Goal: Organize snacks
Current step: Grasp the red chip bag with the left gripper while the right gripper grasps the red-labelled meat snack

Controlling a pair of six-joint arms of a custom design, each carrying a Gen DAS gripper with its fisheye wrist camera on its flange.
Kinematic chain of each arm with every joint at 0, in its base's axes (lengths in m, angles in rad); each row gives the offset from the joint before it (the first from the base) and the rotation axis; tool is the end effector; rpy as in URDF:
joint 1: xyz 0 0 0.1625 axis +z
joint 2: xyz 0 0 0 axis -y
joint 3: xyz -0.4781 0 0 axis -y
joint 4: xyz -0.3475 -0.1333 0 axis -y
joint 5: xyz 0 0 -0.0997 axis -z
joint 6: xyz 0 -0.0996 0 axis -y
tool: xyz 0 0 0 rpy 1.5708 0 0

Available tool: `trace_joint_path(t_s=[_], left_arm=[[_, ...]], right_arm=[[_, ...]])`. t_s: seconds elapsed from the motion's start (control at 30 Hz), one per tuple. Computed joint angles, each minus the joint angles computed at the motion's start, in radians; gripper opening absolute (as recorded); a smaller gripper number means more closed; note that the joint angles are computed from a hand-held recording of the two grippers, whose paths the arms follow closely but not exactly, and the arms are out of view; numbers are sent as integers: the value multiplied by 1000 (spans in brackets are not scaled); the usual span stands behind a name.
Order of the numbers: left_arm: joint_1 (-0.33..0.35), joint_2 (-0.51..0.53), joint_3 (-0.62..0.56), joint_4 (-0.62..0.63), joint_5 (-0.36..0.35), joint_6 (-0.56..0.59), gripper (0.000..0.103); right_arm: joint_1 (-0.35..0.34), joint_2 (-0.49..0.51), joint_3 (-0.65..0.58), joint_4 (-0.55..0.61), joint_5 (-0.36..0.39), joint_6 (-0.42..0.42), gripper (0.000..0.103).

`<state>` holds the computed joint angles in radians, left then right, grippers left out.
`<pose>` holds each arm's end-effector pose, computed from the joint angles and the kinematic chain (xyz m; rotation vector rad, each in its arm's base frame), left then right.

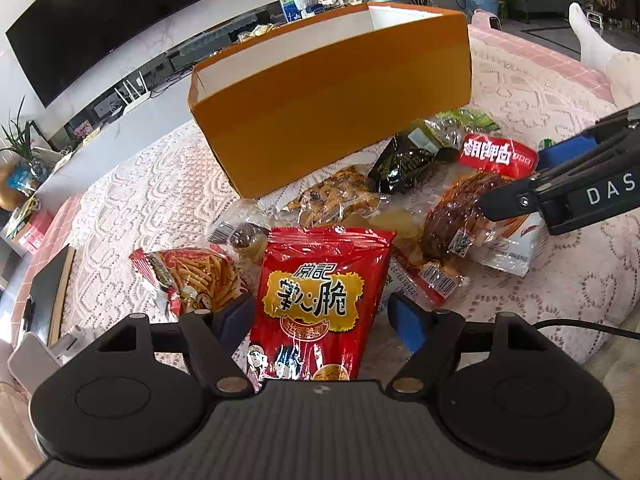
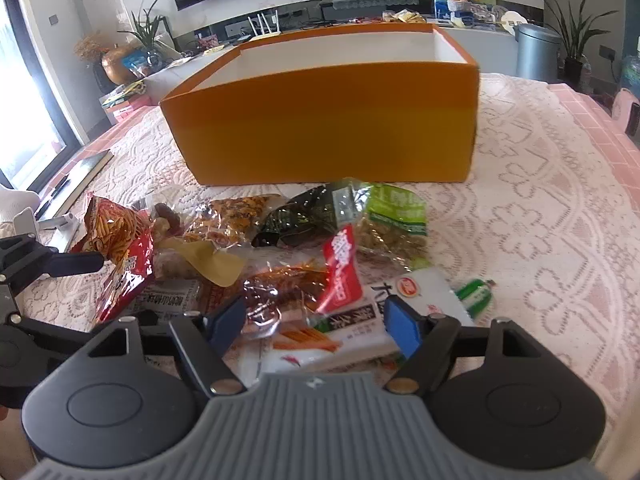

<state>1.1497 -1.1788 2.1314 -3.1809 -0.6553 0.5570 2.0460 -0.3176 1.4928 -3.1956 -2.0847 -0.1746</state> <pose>-0.0107 -0.5431 0.3340 0.6787 2.0308 -0.6480 0.4024 -0.5977 -0.0436 0.6866 -2.5310 0.6949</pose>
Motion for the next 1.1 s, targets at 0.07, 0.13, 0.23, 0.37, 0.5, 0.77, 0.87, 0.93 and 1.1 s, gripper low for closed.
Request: trace_joint_path(t_s=[0.07,0.13,0.23,0.37,0.5,0.77,0.87,0.93,1.1], left_arm=[[9,1,-6,9,-10,-9,87],[18,-4,-12,12,-26,-21,87],[27,-10,-23,30,-37,-44,82],[33,-21,-26,38,-49,-75,70],[22,-22,-10,-7,-46,-48,55],[-4,-31,6,-53,-15,-69,36],[-22,-29,8,-72,28,-83,34],[-31,-33,4,-69,43,-118,32],[-49,-46,4,-89,74,-148,30]], right_arm=[[0,14,-13,-6,5,-20,78],[0,29,-25,-12,9,-48,80],[1,52,-38,-34,12,-93,80],[3,80,-53,-72,-3,-144,80],[8,96,-55,-119,-35,-177,69],[9,74,-8,-217,-13,-166,23],[12,64,12,-257,5,-170,9],[17,59,20,-275,-2,-162,6],[18,37,52,-287,28,-148,4]])
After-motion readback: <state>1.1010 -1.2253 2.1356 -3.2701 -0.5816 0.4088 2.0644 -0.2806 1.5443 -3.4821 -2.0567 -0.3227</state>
